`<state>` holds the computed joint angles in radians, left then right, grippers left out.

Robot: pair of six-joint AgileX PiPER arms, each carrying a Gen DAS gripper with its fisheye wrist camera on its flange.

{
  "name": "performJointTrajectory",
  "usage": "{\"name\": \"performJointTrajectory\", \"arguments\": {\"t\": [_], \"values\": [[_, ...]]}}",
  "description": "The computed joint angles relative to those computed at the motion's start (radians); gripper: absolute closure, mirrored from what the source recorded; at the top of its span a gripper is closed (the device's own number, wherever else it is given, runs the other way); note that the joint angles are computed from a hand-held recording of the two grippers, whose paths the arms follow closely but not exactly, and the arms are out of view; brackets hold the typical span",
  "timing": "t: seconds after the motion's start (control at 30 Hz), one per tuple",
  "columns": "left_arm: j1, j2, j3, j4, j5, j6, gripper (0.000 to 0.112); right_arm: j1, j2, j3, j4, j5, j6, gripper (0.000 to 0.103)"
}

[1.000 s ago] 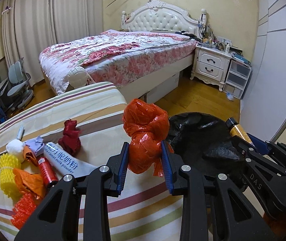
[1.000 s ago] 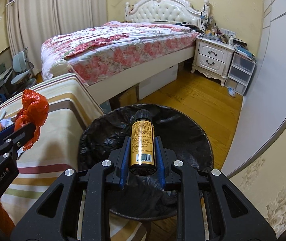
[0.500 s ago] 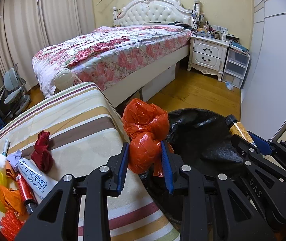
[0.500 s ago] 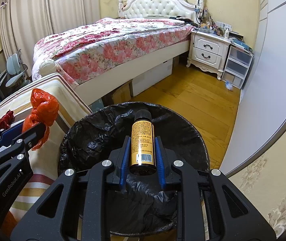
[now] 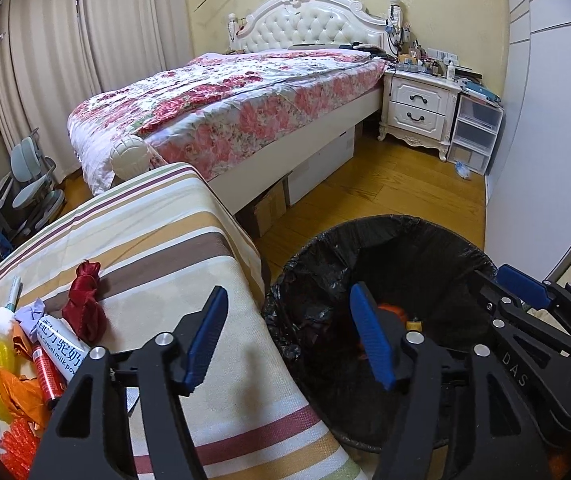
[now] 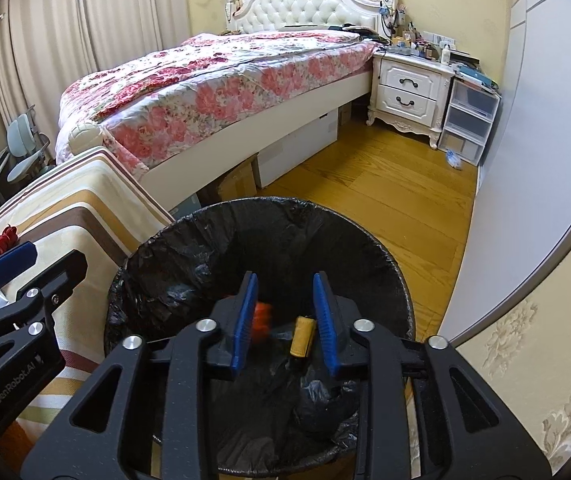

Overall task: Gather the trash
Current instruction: 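Open the left tool over the bin while the right tool releases the can, then grasp the large orange foam net with the left tool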

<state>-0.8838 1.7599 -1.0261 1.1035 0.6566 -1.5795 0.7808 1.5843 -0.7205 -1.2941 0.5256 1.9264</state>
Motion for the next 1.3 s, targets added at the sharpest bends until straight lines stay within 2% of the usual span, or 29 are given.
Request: {"name": "performJointTrajectory", "arguments": {"t": [0.13,0.2,0.63,1.07,1.23,1.3], "values": [[-0.006,-0.025,0.024,0.006,0.015,-0.024,0.042,0.025,-0.012,0.005,0.014,0.022,-0.002,0.066],[-0.007,-0.046,0.044,-0.002,0.019,-0.031,0.042,0.042,-0.018,0.003,0.029,0.036,-0.009,0.062],[-0.067,-0.250,0.245,-0.038,0.121,-0.101,0.042,0.241,-0.036,-0.030,0.132,0.131,-0.012,0.058],[-0.203,-0.492,0.442,-0.105,0.324,-0.215,0.042,0.505,0.010,-0.106,0.189,0.235,0.010,0.057],[-0.276,-0.540,0.490,-0.123,0.418,-0.279,0.042,0.557,0.049,-0.150,0.203,0.248,-0.005,0.056],[-0.276,-0.545,0.510,-0.128,0.429,-0.292,0.040,0.569,0.064,-0.166,0.207,0.245,-0.012,0.056]]}}
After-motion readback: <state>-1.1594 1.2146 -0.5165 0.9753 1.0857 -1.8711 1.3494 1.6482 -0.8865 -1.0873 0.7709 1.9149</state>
